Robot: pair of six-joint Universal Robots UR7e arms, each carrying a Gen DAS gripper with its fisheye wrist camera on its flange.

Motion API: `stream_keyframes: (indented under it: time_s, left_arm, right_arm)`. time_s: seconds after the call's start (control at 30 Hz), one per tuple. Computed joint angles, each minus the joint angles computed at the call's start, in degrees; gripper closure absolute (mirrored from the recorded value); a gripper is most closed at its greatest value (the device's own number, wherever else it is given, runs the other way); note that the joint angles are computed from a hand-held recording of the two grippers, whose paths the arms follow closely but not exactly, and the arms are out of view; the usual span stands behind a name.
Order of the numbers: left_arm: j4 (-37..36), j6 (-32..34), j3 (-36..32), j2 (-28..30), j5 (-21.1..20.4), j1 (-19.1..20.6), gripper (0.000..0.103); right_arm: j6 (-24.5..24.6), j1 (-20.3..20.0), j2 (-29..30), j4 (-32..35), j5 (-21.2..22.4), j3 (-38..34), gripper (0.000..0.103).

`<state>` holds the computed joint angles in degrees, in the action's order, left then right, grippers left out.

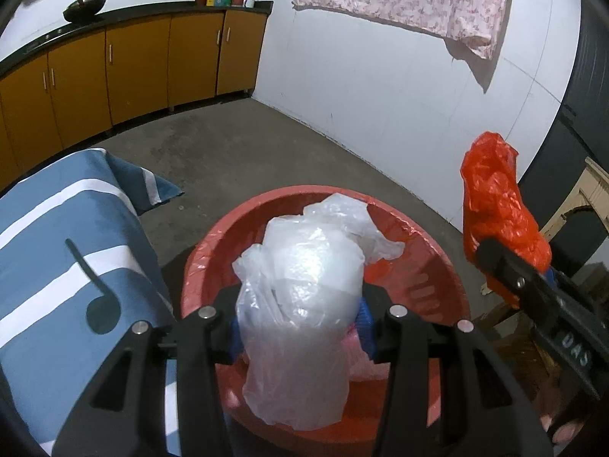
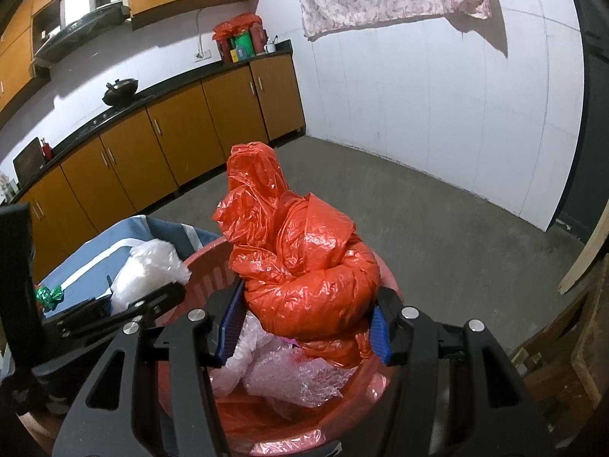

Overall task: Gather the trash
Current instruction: 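Open both grippers to drop the red and clear bags into the basket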

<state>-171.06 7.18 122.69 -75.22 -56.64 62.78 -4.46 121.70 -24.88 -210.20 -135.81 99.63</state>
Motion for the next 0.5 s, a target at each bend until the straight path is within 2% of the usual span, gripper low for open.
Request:
stream_keyframes:
  time_s: [0.13,0.23,0.3,0.5]
  left_arm:
    - [0.1,-0.2,-0.8,1.3,0.0,0.1,0.058]
    - [0.2,-0.7,-1.1,1.7,0.1,0.1,0.048]
    - [-0.2,-0.9,-1.0,1.9,0.3,0.0,0.035]
    - [-0.8,-2.2,-0.3,0.5,1.9,0.1,0.021]
  right_arm:
    - [0.7,-0.5,-0.3,0.1,1.5,0.1,0.048]
    - [1.6,-1.1,-1.0,0.2,3.9,0.5,0.046]
    - [2.1,-1.5,-1.6,0.1,5.2,1.0,0.04]
    - [1.0,-0.8,-1.8,-3.9,4.4,1.9,0.015]
